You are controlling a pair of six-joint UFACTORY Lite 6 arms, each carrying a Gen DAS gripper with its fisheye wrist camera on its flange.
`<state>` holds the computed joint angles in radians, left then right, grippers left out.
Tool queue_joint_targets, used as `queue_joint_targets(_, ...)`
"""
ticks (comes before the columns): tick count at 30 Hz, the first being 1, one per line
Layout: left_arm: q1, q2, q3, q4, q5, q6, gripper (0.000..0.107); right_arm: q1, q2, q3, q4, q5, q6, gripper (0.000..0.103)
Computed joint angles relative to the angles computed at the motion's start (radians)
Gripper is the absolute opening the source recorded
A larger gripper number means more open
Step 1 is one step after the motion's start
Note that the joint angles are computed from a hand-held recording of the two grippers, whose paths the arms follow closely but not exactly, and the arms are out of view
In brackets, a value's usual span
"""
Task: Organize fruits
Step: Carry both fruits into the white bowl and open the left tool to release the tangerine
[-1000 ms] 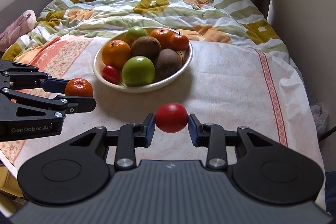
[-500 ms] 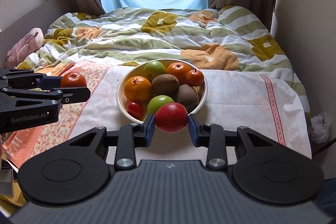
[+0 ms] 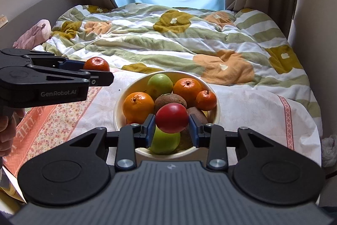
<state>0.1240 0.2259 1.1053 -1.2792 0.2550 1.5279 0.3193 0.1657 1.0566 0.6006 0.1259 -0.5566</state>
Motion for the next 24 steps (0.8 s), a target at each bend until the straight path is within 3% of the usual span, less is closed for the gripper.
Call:
queue_joint_targets(10,-0.039,0.342,0.321,0.431,-0.030,-0.436,0.041,-0.024,0.270,0.231,0.336,0.091,-0.398,0.049)
queue_joint_targets(18,-0.042,0.468,0.473,0.637,0.021,-0.656,0.042,-0.025,0.369,0.298,0.399,0.132,-0.468,0.049)
queue_joint_targets(19,-0.040,0.468,0.477,0.630,0.027,-0.653,0.050,-0.026,0.375,0.305,0.396,0.137,-0.466,0.049)
queue_joint_targets(20,-0.040,0.467,0.481,0.629,0.033,-0.656,0.074,-0.028,0.379,0.311,0.395,0.142,-0.464,0.049)
queue_joint_targets(22,-0.037,0.435,0.444,0.544,0.008,-0.577,0.098,-0.033,0.385,0.321,0.399,0.147,-0.472,0.049)
queue_joint_targets(24,-0.030,0.400,0.414,0.474,0.003,-0.506,0.098,-0.035,0.382,0.324,0.396,0.147,-0.471,0.049)
